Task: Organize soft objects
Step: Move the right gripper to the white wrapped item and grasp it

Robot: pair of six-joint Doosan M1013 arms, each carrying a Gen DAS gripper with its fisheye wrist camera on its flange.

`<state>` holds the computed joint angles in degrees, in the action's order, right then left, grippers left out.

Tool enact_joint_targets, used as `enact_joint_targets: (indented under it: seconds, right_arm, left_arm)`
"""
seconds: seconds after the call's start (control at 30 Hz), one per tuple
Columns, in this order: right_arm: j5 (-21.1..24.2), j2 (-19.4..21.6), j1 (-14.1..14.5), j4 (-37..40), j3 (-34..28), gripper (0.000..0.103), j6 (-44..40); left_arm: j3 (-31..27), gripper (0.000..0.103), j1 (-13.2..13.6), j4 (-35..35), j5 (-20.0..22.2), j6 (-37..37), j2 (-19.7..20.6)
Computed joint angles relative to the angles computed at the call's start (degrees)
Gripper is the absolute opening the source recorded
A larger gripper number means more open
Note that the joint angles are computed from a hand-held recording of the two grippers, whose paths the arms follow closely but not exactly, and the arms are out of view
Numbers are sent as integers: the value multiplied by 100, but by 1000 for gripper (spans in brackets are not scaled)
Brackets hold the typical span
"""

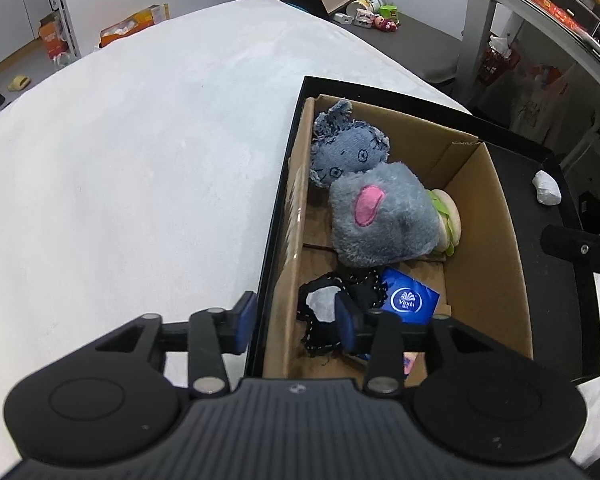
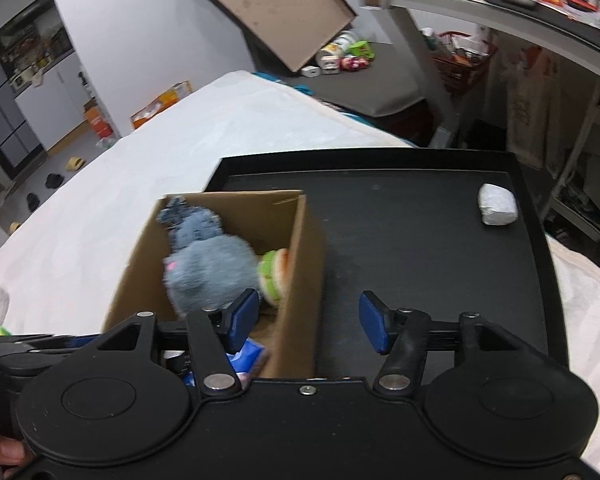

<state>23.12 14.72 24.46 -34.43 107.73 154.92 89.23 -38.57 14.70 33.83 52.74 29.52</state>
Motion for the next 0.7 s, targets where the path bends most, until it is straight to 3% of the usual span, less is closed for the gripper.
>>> enact_joint_targets:
  seconds: [0.3,0.7]
  right_arm:
    - [147,22,-200,-543,131,81,680]
    - [118,88,-558,-868,362,86,1214]
  left_arm:
    - [-237,65,-161,596,375,-402,172]
    - [-572,71,-333,1057,820,-594,436]
